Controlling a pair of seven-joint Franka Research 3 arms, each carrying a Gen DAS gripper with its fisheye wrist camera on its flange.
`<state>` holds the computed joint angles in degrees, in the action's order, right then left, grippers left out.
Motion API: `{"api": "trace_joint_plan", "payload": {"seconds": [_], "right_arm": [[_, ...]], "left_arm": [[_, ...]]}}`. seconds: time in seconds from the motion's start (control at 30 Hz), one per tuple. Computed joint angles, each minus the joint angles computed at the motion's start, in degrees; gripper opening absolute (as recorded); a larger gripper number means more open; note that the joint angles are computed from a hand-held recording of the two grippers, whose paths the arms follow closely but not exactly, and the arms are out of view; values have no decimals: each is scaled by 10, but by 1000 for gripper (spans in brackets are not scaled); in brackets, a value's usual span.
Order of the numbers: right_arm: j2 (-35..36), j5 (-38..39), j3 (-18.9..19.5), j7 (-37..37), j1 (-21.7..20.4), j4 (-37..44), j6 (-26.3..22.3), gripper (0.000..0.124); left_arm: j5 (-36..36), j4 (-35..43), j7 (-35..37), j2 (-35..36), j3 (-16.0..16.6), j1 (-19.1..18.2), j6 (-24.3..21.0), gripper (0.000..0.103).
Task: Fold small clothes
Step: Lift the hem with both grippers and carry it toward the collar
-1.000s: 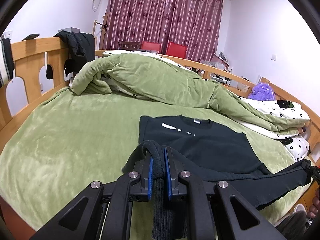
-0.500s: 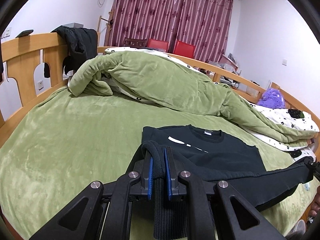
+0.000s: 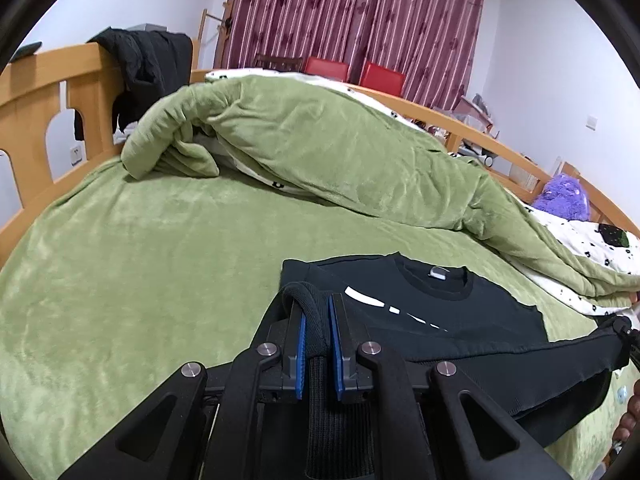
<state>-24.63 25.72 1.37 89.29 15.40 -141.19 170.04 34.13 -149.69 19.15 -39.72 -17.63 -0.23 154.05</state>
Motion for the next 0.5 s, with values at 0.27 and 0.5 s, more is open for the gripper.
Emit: {"api": "trace_joint_plan", "payload": {"seconds": [0.27, 0.5], "right_arm": [[99, -21, 8, -5, -12, 68, 5, 12], [183, -132, 39, 71, -54, 115, 8, 12]], "left_arm": [[51, 58, -6, 116, -7, 37, 16, 11], [104, 110, -23, 209, 7, 32, 5, 11]]}}
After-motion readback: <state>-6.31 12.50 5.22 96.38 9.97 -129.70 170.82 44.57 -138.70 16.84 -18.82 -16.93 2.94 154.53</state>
